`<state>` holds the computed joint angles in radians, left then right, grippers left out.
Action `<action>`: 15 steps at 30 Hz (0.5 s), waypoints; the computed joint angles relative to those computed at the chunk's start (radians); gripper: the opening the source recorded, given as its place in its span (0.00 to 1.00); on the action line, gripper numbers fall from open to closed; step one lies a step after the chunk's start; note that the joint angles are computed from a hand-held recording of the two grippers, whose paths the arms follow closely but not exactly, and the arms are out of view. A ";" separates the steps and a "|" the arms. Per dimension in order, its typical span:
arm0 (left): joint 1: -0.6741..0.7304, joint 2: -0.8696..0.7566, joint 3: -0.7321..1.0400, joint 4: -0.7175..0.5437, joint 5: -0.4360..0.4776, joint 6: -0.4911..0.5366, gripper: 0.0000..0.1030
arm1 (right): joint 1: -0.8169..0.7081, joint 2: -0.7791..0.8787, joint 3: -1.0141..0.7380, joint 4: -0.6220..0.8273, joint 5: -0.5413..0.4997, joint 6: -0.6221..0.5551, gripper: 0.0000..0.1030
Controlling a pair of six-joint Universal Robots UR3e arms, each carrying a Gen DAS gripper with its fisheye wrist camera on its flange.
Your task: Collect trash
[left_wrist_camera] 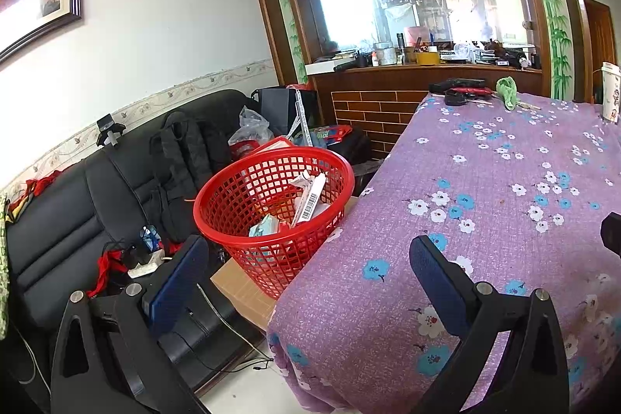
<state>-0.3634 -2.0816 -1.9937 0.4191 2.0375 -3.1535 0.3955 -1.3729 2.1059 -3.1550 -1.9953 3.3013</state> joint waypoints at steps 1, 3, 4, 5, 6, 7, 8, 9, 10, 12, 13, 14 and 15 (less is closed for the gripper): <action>0.000 0.000 0.000 -0.002 0.000 -0.001 1.00 | 0.000 0.000 -0.001 0.001 0.000 0.000 0.96; 0.001 -0.002 0.001 0.000 0.000 -0.001 1.00 | 0.000 -0.001 -0.003 0.004 0.000 0.001 0.96; 0.002 -0.002 0.001 0.001 -0.002 0.001 1.00 | 0.000 0.001 -0.001 0.001 0.001 0.002 0.96; 0.003 -0.002 0.002 0.000 -0.003 0.001 1.00 | 0.000 0.004 0.002 -0.003 0.002 0.003 0.96; 0.003 -0.002 -0.001 0.003 -0.003 0.002 1.00 | -0.001 0.007 0.002 -0.005 0.004 0.004 0.96; 0.003 -0.003 -0.001 0.003 -0.002 0.002 1.00 | 0.001 0.009 0.003 -0.006 0.003 0.005 0.96; 0.002 -0.001 0.002 -0.003 -0.003 0.001 1.00 | 0.000 0.012 0.006 -0.012 0.005 0.004 0.96; 0.003 -0.001 0.002 -0.003 -0.004 0.001 1.00 | -0.001 0.013 0.006 -0.013 0.005 0.004 0.96; 0.003 -0.002 -0.001 0.001 -0.004 0.002 1.00 | 0.001 0.015 0.007 -0.014 0.004 0.005 0.96; 0.004 -0.004 -0.007 0.007 -0.006 0.004 1.00 | -0.004 0.012 0.007 -0.011 0.009 0.004 0.96; 0.006 -0.006 -0.008 0.010 -0.009 0.005 1.00 | -0.004 0.012 0.011 -0.013 0.010 0.007 0.96; 0.006 -0.006 -0.010 0.012 -0.012 0.007 1.00 | -0.011 0.006 0.009 -0.004 0.017 0.006 0.96; 0.005 -0.010 -0.008 0.014 -0.012 0.010 1.00 | -0.015 0.006 0.010 -0.003 0.021 0.007 0.96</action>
